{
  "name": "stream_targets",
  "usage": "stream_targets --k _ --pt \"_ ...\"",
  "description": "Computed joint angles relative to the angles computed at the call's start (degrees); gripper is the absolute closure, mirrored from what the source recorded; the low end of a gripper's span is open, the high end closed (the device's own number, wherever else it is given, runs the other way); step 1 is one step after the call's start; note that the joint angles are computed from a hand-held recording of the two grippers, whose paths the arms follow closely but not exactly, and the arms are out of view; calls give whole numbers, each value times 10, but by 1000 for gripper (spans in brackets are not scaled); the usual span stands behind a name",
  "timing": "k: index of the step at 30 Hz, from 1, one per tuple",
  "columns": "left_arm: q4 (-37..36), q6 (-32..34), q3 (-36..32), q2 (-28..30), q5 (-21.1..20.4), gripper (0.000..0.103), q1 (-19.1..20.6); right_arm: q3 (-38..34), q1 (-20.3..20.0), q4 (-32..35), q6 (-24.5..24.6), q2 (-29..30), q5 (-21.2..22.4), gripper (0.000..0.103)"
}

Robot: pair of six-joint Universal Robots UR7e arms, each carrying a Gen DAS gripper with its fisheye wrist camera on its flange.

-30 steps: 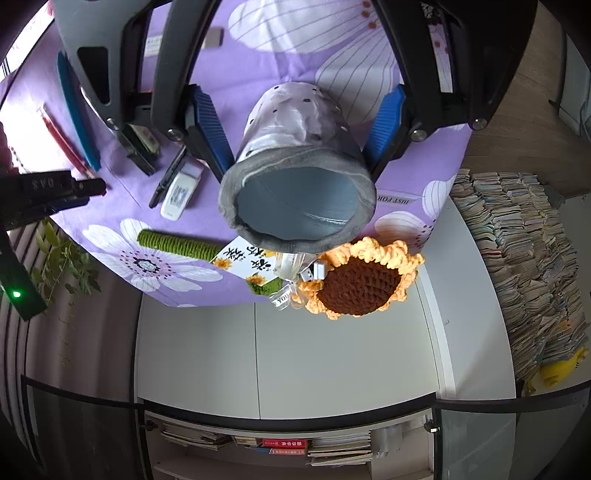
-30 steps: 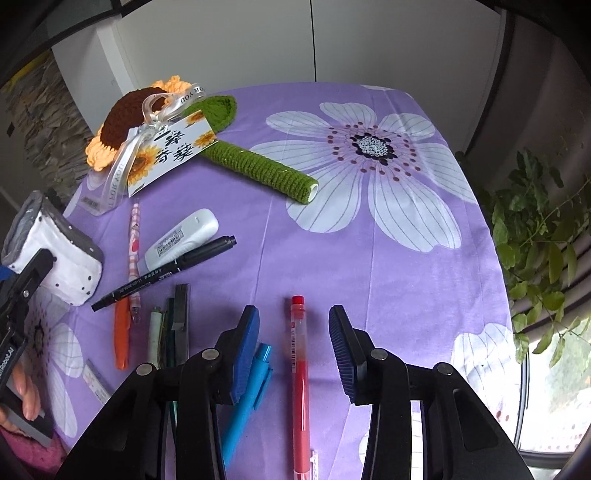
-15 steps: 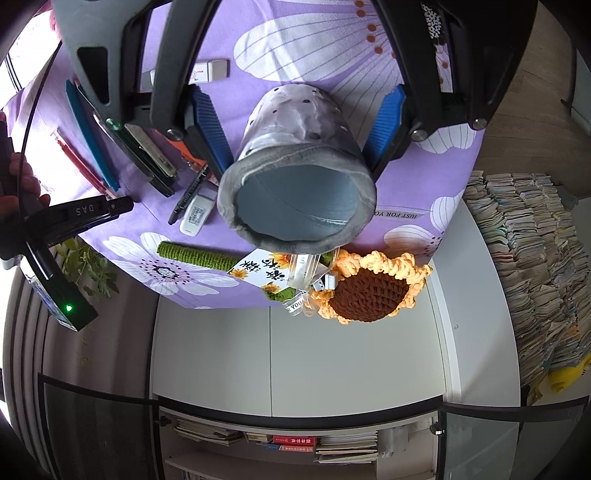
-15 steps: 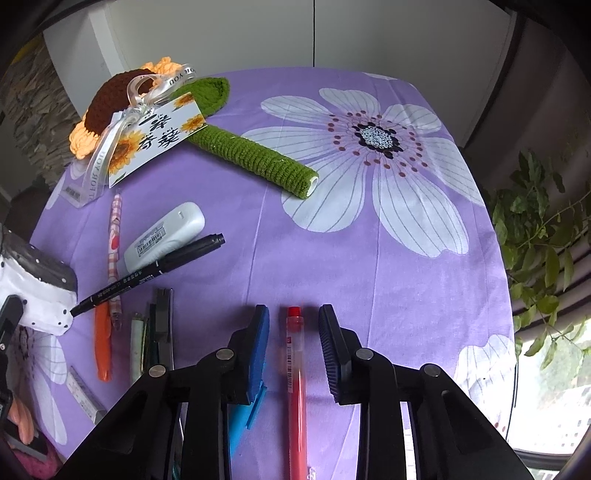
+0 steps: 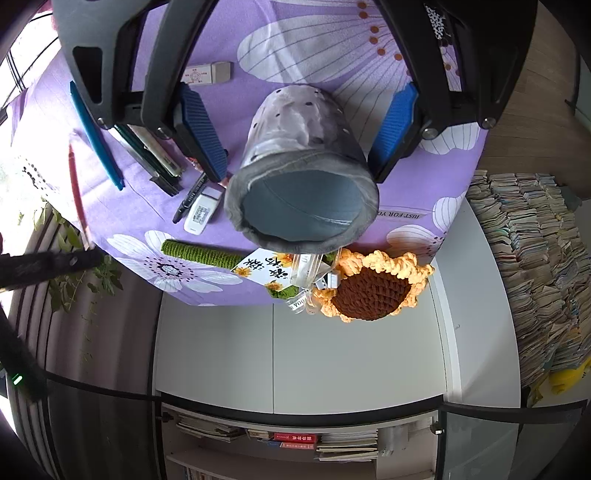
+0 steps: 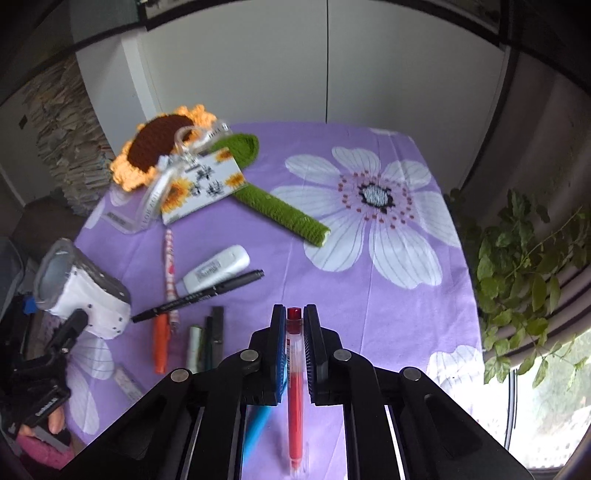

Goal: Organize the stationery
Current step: 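Lift the red pen with the right gripper and drop it into the cup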

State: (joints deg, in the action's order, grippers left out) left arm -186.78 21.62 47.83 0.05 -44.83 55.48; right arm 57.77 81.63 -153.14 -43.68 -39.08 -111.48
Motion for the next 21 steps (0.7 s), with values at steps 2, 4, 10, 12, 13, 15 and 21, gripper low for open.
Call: stream_targets --k 2,4,10,12,13,15,21 --pt "-2 -7 -1 -1 -3 25 1 52 8 -50 -23 -31 27 93" --pt "0 -24 4 -5 -16 28 5 93 15 -83 -42 -56 56 93" --pt "-6 -32 9 -7 -23 33 7 168 35 -144 -87 -99 143 93" --pt "-10 -24 6 -3 -18 33 5 173 40 -150 -98 -101 154 93" --pt "-12 -20 5 -2 -17 33 4 171 41 -151 -97 -99 156 93" --pt "-16 -12 7 -2 -18 33 4 157 41 -126 -83 -95 161 93" --pt "-14 -16 12 -7 -23 33 6 145 48 -97 -74 -96 212 93"
